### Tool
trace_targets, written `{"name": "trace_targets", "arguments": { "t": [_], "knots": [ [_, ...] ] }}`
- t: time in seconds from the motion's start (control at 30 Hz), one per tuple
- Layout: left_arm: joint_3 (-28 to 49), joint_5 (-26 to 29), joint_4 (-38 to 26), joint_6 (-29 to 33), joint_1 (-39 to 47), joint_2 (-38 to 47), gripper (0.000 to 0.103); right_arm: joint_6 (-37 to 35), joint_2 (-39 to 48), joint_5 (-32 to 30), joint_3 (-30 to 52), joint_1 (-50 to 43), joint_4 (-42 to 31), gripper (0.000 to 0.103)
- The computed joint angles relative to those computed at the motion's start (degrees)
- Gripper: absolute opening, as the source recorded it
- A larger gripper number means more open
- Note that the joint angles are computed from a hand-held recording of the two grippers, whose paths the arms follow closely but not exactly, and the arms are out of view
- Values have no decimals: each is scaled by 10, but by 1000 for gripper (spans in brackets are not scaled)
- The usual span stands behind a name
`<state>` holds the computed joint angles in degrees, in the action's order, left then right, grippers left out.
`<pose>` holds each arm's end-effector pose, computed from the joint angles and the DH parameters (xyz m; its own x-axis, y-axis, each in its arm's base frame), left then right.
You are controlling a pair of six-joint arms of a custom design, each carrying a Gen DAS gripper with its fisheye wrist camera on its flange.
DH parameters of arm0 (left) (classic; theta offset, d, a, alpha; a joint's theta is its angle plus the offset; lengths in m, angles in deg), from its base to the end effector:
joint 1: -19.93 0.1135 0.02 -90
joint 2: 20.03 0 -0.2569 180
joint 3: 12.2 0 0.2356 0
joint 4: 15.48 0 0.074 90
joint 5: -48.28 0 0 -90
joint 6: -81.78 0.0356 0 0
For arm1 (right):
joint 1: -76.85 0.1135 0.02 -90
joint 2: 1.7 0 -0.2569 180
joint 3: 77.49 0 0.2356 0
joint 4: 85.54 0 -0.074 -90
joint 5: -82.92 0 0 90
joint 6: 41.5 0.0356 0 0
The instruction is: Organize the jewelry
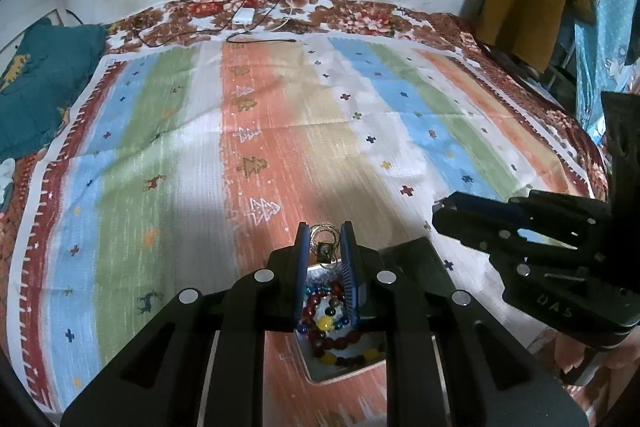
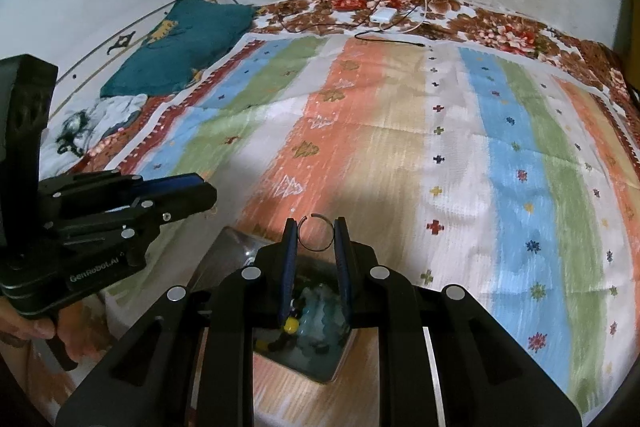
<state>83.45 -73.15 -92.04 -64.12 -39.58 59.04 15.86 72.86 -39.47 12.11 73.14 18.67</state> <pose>0.1425 -0.2054 0.3426 -0.7456 -0.1264 -0.6544 -0.0258 0.9866 -0.1611 0.2307 0.0041 0.3315 -0.6218 -0.4161 -0.6635 -0.6435 0.7543 0.1300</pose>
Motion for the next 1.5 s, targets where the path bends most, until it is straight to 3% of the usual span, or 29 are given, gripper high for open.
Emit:
{"name": "trace_targets", "arguments": {
  "t": [0.5,0.7,0.8,0.87,0.9,0.97,1.23,1.27,1.33,1.4,1.5],
  "knots": [
    [-6,-31,-18,-45,-59,-12,15,-73,-44,-51,-25,-39,-64,19],
    [-6,-23,-17,-52,-62,-8,15,-76,-39,-51,-27,-38,-74,19],
    [-26,9,13,-53,-48,-23,15,-72,-34,-51,-25,-38,-75,20],
    [-21,2,2,-61,-49,-16,29,-70,-34,-50,-25,-38,-76,25],
    [-17,-2,-3,-63,-51,-13,36,-69,-32,-51,-23,-40,-76,36],
    [-16,-3,-10,-69,-51,-12,37,-64,-31,-58,-21,-51,-77,44],
    [-15,-21,-33,-94,-69,-20,44,-94,-34,-68,-18,-91,-100,55],
    [-12,-26,-40,-97,-73,-16,46,-102,-34,-74,-17,-100,-107,58],
    [-8,-36,-50,-101,-83,-11,60,-112,-34,-80,-17,-115,-116,61],
    [-2,-41,-60,-107,-91,-6,61,-125,-36,-81,-17,-128,-124,63],
    [1,-46,-71,-117,-99,-2,70,-139,-41,-84,-21,-145,-130,70]
  ]
}}
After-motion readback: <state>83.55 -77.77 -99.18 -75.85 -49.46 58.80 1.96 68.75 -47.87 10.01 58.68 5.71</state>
